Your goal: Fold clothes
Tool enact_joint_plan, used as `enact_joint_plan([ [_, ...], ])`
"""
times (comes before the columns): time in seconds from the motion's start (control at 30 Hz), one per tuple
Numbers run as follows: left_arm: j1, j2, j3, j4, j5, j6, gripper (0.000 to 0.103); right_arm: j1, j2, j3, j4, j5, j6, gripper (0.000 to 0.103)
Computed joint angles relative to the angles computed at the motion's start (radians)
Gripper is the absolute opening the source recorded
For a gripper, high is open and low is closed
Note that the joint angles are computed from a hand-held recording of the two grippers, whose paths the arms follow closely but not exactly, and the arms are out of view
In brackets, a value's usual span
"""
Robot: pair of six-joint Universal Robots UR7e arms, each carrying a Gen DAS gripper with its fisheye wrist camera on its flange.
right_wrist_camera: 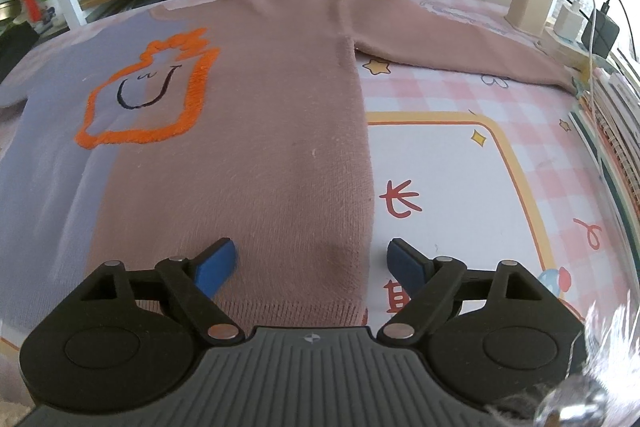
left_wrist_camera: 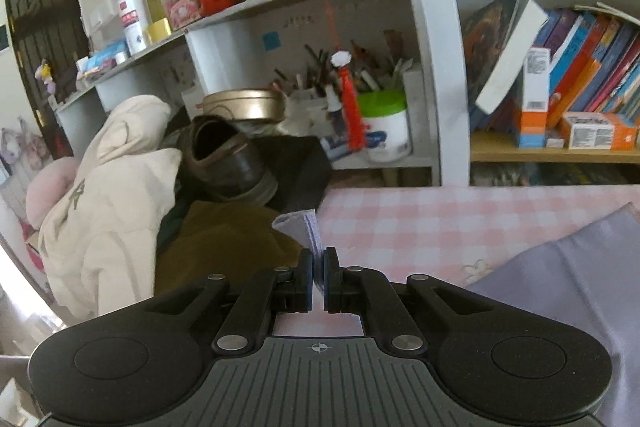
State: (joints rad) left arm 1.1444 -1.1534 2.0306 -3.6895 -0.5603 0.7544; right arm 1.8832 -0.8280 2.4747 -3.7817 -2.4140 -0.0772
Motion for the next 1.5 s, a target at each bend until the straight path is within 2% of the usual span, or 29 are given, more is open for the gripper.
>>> enact_joint_plan([
  [0.17, 0.004, -0.005, 0.002, 0.030, 0.062, -0.046, 0.022, 0.001, 0.001, 0.000, 0.002, -0.007, 0.010, 0.082],
  [0.23, -0.001, -0.019, 0.022, 0.039, 0.081, -0.064, 0.038, 0.002, 0.002, 0.001, -0.001, -0.008, 0.012, 0.082],
  [0.33, -0.023, -0.053, 0.078, 0.009, 0.094, -0.078, 0.051, -0.001, 0.003, 0.005, -0.012, -0.003, 0.002, 0.082],
  [0.43, -0.061, -0.138, 0.182, 0.097, 0.102, -0.227, 0.058, -0.007, 0.001, 0.012, -0.028, 0.006, -0.014, 0.082],
  [0.57, -0.125, -0.307, 0.369, 0.379, 0.040, -0.543, 0.063, -0.015, -0.004, 0.022, -0.046, 0.025, -0.039, 0.082],
  [0.63, -0.155, -0.385, 0.442, 0.535, -0.022, -0.697, 0.063, -0.021, -0.015, 0.030, -0.044, 0.039, -0.051, 0.082],
  [0.7, -0.180, -0.436, 0.494, 0.627, -0.094, -0.816, 0.063, -0.027, -0.034, 0.042, -0.038, 0.055, -0.044, 0.079],
  [0.87, -0.218, -0.472, 0.568, 0.716, -0.254, -0.995, 0.064, -0.043, -0.086, 0.098, -0.069, 0.095, -0.019, 0.069],
  [0.97, -0.236, -0.457, 0.585, 0.733, -0.278, -1.034, 0.064, -0.056, -0.118, 0.138, -0.094, 0.131, -0.004, 0.054],
  [1.0, -0.243, -0.454, 0.591, 0.737, -0.273, -1.046, 0.064, -0.061, -0.125, 0.147, -0.097, 0.141, 0.003, 0.052],
  [1.1, -0.270, -0.448, 0.609, 0.751, -0.239, -1.093, 0.063, -0.071, -0.134, 0.164, -0.103, 0.156, 0.014, 0.047],
  [1.2, -0.285, -0.444, 0.613, 0.779, -0.198, -1.147, 0.058, -0.068, -0.126, 0.171, -0.117, 0.151, 0.002, 0.042],
  [1.27, -0.285, -0.448, 0.613, 0.781, -0.207, -1.148, 0.047, -0.066, -0.126, 0.172, -0.113, 0.155, -0.008, 0.034],
  [1.33, -0.283, -0.443, 0.610, 0.782, -0.221, -1.138, 0.021, -0.061, -0.137, 0.167, -0.076, 0.155, -0.023, 0.020],
  [1.37, -0.281, -0.436, 0.608, 0.778, -0.230, -1.131, 0.014, -0.057, -0.142, 0.164, -0.055, 0.154, -0.030, 0.012],
  [1.4, -0.278, -0.428, 0.605, 0.769, -0.240, -1.126, 0.006, -0.058, -0.150, 0.163, -0.043, 0.162, -0.032, 0.010],
  [1.5, -0.263, -0.406, 0.593, 0.729, -0.276, -1.122, 0.004, -0.056, -0.161, 0.157, -0.053, 0.174, -0.038, 0.009],
])
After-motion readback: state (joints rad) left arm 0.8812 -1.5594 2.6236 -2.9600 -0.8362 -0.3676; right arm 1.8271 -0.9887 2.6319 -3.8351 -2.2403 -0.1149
